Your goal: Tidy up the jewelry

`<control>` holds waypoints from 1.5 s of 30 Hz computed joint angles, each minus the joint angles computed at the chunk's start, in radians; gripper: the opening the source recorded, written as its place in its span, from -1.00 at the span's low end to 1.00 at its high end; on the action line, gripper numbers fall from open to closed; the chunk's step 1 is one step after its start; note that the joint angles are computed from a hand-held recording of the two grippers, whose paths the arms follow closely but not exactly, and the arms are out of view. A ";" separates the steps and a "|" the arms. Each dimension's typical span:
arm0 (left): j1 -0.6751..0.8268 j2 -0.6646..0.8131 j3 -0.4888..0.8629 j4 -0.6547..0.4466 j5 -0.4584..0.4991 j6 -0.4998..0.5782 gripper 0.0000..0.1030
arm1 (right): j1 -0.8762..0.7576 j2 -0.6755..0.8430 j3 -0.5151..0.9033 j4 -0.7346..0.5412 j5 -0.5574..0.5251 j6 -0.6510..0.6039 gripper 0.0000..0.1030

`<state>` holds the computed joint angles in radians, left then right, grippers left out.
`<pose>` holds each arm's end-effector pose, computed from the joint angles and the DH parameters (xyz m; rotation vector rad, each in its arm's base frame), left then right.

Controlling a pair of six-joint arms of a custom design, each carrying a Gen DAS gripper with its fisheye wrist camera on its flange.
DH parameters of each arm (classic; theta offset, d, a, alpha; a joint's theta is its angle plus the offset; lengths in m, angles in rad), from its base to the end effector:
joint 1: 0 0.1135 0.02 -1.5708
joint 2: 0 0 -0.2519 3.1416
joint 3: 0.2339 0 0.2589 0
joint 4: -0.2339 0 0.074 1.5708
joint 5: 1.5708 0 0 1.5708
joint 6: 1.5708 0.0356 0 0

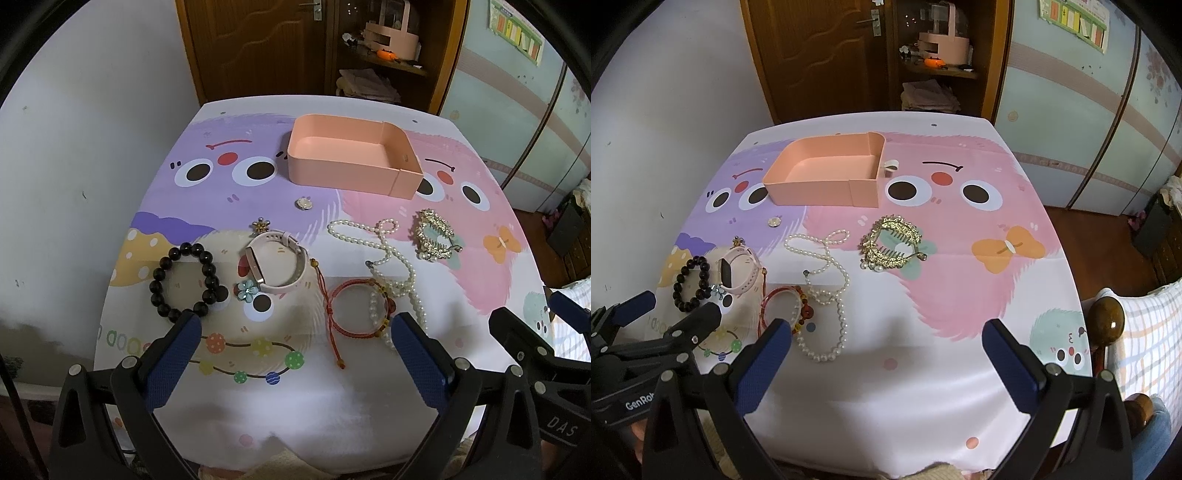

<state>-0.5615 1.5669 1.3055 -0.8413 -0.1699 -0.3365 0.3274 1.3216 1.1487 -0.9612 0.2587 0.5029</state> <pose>0.2800 -0.1690 0.2609 0.2438 2.6364 -0.0709 0.2512 0.0757 0.2752 0.3072 2.6226 -0.0780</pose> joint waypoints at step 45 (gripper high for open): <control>0.036 0.137 0.087 -0.074 0.065 -0.005 0.97 | -0.013 0.064 0.018 0.015 -0.035 -0.022 1.00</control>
<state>-0.5258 1.7034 1.3929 -0.9156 -0.1051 -0.3413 0.3139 1.3855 1.1669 -0.9464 0.2239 0.4812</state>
